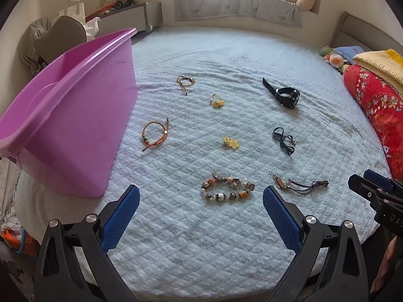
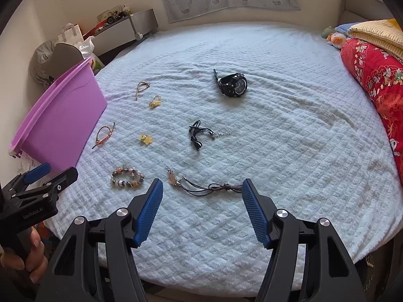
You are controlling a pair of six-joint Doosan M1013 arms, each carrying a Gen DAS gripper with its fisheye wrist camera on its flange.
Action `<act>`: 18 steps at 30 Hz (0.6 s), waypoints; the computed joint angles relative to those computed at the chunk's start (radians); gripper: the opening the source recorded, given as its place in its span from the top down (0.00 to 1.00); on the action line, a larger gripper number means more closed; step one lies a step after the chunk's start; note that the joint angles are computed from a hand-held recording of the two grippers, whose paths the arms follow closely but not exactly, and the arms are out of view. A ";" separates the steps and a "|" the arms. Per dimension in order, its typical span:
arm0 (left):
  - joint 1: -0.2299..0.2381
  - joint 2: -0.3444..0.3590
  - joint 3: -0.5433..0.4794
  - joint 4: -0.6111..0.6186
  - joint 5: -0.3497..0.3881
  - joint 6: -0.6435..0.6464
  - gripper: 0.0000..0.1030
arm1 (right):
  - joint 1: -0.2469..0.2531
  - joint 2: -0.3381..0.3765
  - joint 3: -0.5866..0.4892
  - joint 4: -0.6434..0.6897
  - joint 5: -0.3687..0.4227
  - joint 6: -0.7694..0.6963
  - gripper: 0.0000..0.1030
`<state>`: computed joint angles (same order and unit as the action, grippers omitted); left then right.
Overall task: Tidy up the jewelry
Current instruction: 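Move both tools back over the remaining jewelry on the bed, then grasp the beaded bracelet with the left tool while the right tool grasps the leather-cord necklace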
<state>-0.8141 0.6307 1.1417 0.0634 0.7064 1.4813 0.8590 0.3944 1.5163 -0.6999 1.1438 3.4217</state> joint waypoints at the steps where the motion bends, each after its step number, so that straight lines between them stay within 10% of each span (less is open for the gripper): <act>1: -0.002 0.005 -0.001 0.001 0.005 -0.002 0.06 | -0.002 0.000 0.006 -0.001 -0.003 0.001 0.39; 18: -0.017 0.096 -0.072 0.037 0.097 -0.080 0.06 | -0.052 0.012 0.092 0.047 -0.137 -0.032 0.39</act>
